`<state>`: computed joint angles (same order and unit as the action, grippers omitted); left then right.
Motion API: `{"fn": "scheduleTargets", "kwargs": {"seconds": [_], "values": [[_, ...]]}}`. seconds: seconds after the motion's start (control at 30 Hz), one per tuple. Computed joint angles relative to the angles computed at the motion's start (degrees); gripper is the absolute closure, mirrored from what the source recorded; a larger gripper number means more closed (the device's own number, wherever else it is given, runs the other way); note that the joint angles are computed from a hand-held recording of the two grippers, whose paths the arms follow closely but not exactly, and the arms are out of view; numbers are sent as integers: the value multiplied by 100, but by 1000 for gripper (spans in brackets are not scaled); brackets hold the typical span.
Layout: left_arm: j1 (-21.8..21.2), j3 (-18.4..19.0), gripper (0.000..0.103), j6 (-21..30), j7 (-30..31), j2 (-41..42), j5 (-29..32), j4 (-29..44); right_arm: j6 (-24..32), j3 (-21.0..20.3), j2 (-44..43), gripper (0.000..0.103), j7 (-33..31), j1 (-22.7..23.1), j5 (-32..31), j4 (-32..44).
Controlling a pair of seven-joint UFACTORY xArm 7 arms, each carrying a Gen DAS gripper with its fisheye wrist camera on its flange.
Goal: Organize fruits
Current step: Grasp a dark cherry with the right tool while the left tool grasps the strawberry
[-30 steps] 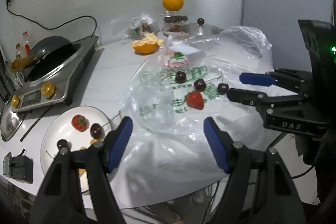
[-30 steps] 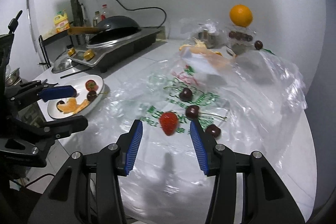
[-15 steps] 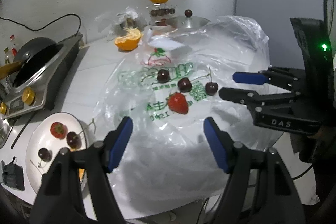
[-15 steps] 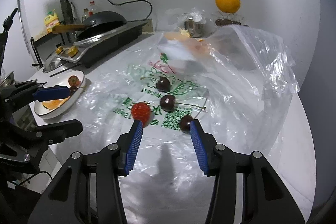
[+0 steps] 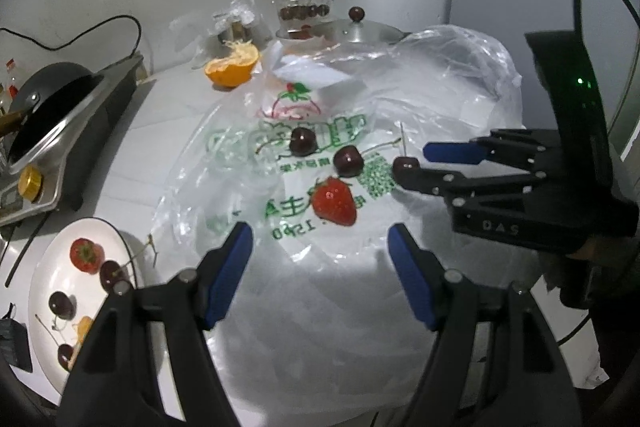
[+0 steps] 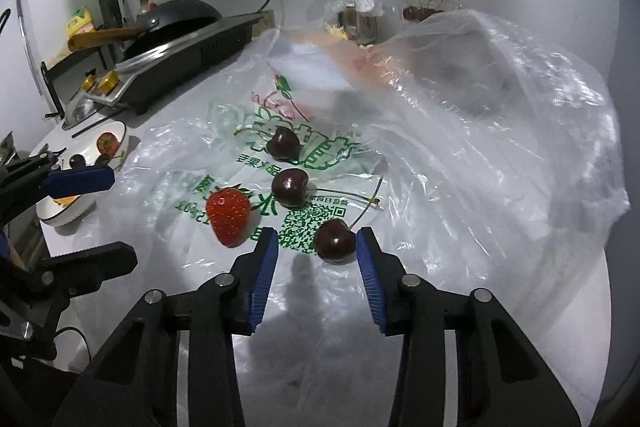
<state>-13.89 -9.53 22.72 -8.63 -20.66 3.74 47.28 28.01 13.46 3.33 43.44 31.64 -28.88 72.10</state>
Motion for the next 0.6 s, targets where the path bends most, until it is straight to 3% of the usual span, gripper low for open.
{"fn": "scheduleTargets", "kwargs": {"seconds": [0.2,0.6], "values": [[-12,28,32,-66,15,292,-32,152,243,-57,276,60,-214,49,92,300],[-12,-36,32,-132,-69,814,143,529,209,-162,271,74,-431,-3,378,235]]}}
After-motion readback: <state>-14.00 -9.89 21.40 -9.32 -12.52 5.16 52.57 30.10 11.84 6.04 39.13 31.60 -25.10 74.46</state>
